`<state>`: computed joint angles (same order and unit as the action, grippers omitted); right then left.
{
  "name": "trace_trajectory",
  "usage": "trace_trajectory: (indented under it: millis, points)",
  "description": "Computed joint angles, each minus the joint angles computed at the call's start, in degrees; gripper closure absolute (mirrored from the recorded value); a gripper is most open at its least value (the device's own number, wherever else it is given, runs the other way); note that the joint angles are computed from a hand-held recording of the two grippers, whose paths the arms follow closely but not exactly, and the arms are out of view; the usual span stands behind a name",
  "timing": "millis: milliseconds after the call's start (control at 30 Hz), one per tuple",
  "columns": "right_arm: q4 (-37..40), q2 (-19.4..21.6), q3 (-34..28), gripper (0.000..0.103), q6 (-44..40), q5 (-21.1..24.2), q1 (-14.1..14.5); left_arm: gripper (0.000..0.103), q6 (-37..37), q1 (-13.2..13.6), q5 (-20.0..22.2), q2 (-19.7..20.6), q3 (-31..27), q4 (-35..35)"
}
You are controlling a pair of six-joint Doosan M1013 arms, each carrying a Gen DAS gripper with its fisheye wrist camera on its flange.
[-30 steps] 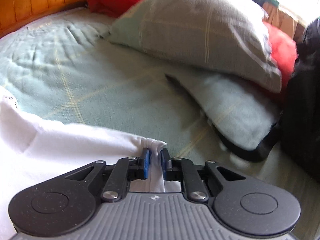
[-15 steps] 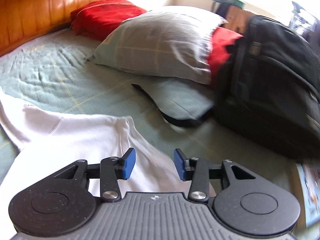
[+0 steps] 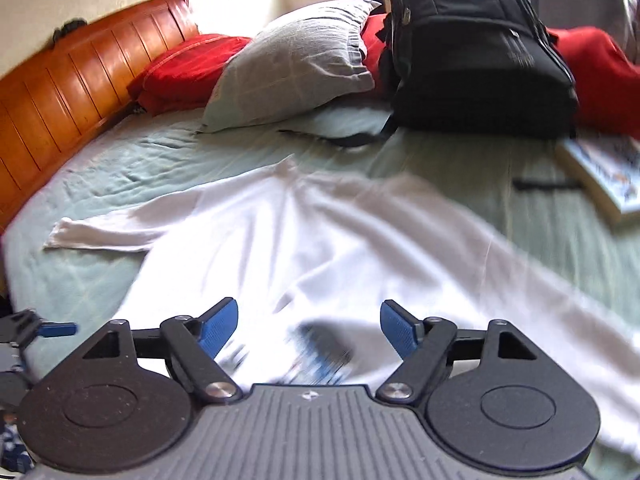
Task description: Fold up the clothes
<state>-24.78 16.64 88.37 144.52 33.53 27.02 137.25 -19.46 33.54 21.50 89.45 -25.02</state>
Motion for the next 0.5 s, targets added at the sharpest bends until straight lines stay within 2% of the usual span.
trace_trajectory:
  millis: [167,333,500]
  points:
    - [-6.64,-1.25,1.56,0.006,6.9,-2.58,4.97,0.009,0.74,0.95,-0.54,-1.62,2.26,-0.37]
    - [-5.6,0.55,-1.42,0.0,2.84,-2.63,8.83,0.009,1.79,2.05,-2.1,-3.35,4.95,-1.22]
    - [-3.78,3.1,-4.27,0.0,0.47,0.07,12.38,0.009,5.42,3.77,-4.02,-5.47,7.65,-4.92]
